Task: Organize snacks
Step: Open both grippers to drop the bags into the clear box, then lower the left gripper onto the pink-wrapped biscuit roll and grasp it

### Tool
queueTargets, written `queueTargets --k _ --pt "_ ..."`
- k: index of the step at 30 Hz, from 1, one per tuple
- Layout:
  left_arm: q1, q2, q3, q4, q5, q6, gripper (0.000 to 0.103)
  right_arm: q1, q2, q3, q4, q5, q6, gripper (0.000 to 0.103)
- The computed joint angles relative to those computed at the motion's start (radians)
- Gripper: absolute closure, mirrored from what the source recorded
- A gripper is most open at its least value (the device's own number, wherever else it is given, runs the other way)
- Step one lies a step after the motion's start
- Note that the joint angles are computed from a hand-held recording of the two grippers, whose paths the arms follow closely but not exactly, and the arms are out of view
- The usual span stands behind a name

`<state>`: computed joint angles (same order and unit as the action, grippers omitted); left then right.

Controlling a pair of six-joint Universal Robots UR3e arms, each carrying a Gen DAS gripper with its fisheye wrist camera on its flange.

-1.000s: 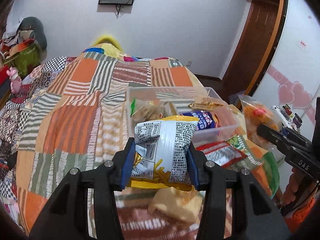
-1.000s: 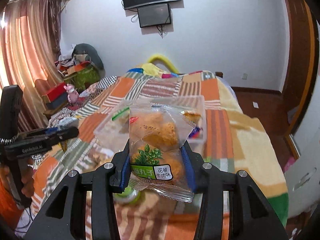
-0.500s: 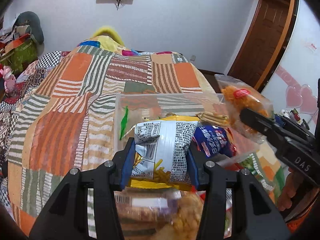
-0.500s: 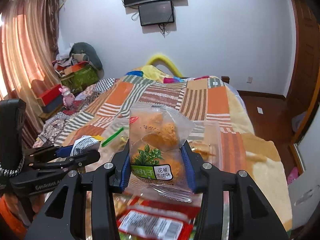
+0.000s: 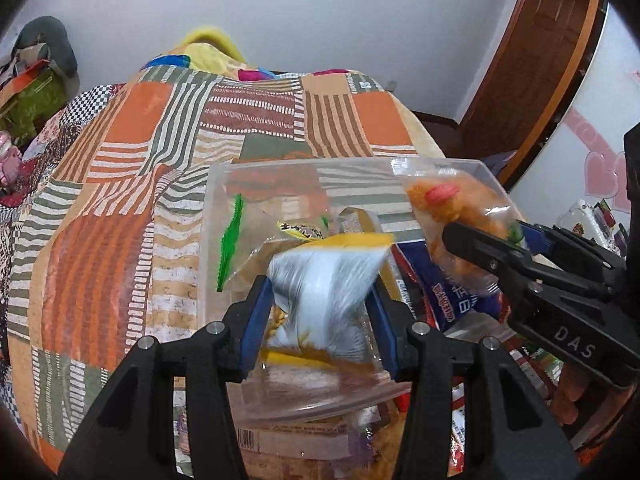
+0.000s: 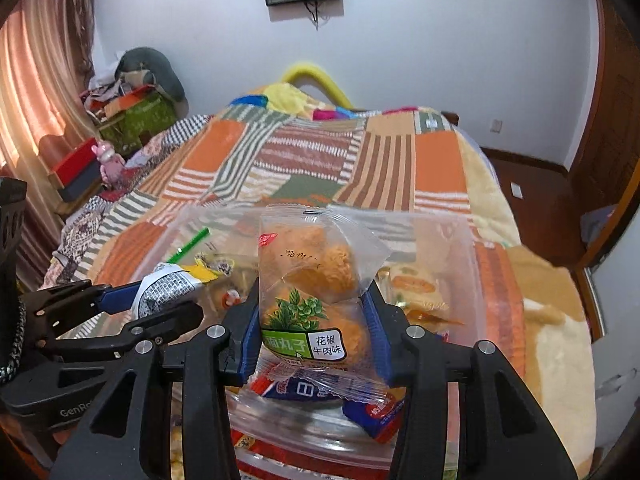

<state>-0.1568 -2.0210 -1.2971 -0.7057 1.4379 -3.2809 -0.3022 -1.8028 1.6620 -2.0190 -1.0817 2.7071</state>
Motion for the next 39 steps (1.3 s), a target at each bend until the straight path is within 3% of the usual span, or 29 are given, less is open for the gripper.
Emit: queueTargets --k 7,15,22,24,29,35,39 --pt "-0.009 0.044 -0.02 -0.015 0.014 0.013 0.046 -0.046 -0.04 -0.011 0.075 0.027 -0.028 0.054" --pt "0.009 0.212 -0.15 0.007 0.012 0.028 0.037 -0.207 -0.182 -0.024 0.237 0.161 -0.159 0.047" --pt "0.026 0.369 -0.316 0.004 0.025 0.078 0.031 -0.443 -0.341 -0.05 0.529 0.294 -0.399 0.044" --pt "0.037 0.413 -0.38 0.008 0.024 0.097 0.025 -0.529 -0.385 -0.065 0.654 0.328 -0.504 0.043" --pt "0.055 0.444 -0.475 0.019 0.04 0.1 0.021 -0.699 -0.46 -0.076 0.894 0.359 -0.721 0.04" --pt "0.064 0.343 -0.46 0.04 0.04 0.029 0.021 -0.774 -0.524 0.017 0.895 0.292 -0.792 0.04" --pt "0.054 0.273 -0.438 0.055 0.073 -0.015 0.021 -0.742 -0.508 0.084 0.798 0.234 -0.726 0.04"
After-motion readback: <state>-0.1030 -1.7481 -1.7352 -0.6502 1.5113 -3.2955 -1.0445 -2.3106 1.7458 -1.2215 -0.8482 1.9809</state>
